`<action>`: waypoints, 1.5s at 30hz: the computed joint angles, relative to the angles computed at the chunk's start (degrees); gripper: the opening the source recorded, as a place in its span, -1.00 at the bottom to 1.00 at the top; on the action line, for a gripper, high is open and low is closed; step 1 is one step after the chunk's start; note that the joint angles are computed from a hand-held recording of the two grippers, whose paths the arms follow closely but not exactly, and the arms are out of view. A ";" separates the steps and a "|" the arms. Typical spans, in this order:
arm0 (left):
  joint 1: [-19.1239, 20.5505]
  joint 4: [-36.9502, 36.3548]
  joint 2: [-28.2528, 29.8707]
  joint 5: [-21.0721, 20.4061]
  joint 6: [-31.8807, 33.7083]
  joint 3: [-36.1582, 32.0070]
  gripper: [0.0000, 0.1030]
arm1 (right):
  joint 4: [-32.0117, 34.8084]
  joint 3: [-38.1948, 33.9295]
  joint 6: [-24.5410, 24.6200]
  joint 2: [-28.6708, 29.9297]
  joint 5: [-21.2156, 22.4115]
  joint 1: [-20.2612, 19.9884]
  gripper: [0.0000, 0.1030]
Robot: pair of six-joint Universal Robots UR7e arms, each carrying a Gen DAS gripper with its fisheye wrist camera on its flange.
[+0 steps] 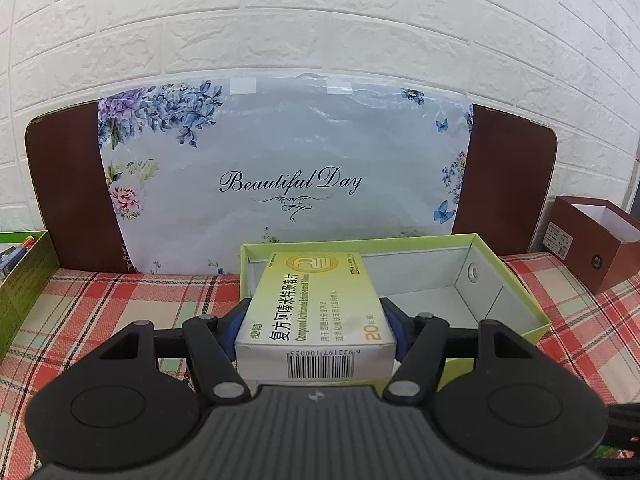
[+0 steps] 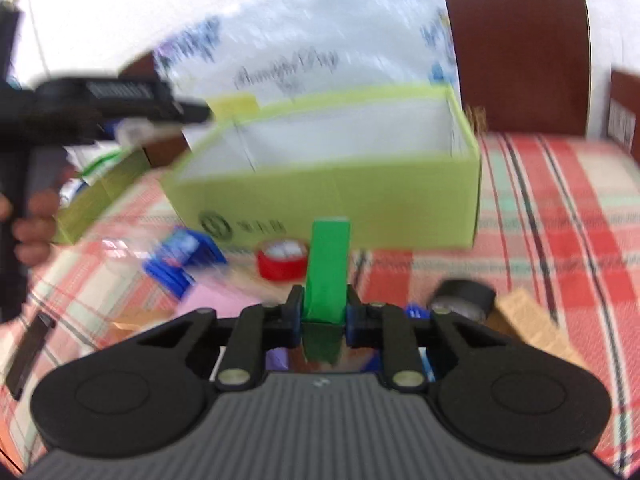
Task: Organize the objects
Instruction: 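Release the yellow-white box into the green box while the right gripper drops a green box in, then move the left gripper back to the white gloves while the right gripper grasps the white medicine box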
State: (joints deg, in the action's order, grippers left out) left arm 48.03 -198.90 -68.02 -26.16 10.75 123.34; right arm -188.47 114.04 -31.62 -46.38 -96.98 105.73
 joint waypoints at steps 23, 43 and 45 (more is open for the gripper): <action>-0.20 -19.02 2.11 2.49 8.80 -0.97 0.84 | -22.34 -13.85 -12.48 13.58 -2.12 4.35 0.66; -19.09 47.10 -23.12 10.55 -59.90 27.27 0.84 | -35.36 18.38 -6.32 -2.95 0.60 0.33 1.00; -20.23 50.68 -24.68 8.33 -62.77 28.58 0.84 | -36.58 20.80 -5.72 -3.07 -0.24 -0.40 1.00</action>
State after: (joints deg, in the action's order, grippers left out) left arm 27.80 -148.22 -92.70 -17.83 -52.01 151.92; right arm -225.04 134.84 -37.33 -49.45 -97.23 105.33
